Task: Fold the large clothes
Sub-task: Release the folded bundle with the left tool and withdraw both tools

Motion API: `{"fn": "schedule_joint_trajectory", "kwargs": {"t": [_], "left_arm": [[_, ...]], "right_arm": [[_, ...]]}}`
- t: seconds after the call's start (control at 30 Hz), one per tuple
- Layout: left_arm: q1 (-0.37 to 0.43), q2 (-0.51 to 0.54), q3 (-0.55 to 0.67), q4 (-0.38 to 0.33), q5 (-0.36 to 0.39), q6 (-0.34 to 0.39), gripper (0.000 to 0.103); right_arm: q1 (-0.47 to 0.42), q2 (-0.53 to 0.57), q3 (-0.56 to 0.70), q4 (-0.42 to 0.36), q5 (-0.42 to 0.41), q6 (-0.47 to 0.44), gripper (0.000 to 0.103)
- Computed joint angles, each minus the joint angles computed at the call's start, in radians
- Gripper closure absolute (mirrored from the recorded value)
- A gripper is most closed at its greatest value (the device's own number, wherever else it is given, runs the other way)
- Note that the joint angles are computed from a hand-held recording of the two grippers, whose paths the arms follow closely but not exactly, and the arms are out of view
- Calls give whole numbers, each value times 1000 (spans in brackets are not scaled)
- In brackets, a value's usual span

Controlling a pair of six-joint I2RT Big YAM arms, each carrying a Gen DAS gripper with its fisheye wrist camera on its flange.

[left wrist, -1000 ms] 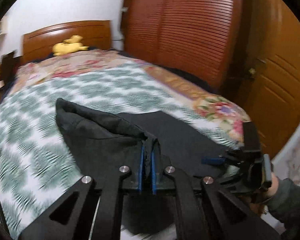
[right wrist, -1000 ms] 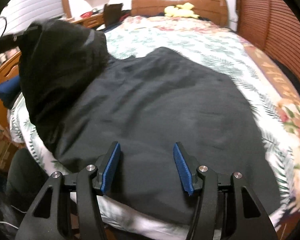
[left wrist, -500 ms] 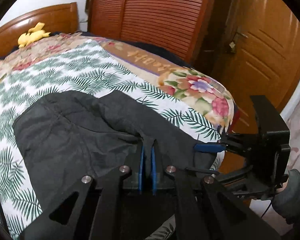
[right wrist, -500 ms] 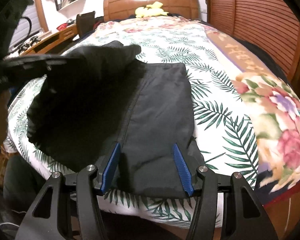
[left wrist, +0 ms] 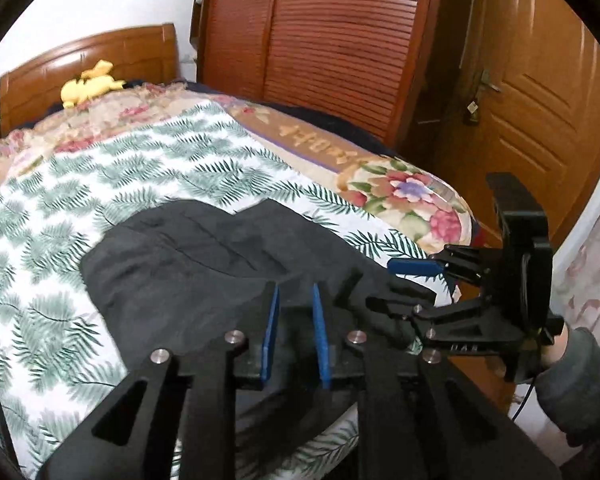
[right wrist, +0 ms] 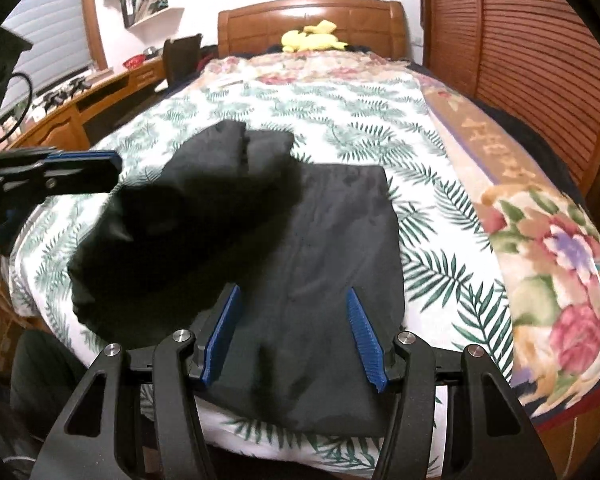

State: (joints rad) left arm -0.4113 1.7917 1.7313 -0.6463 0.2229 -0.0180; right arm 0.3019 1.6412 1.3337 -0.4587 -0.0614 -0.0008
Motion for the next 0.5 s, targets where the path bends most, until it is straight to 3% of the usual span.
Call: {"fn": "schedule_joint_trajectory", "kwargs": {"t": [0.5], "left_arm": [[152, -169, -288, 131, -2, -17, 87]], "right_arm": [[94, 34, 145, -14, 91, 20, 45]]}}
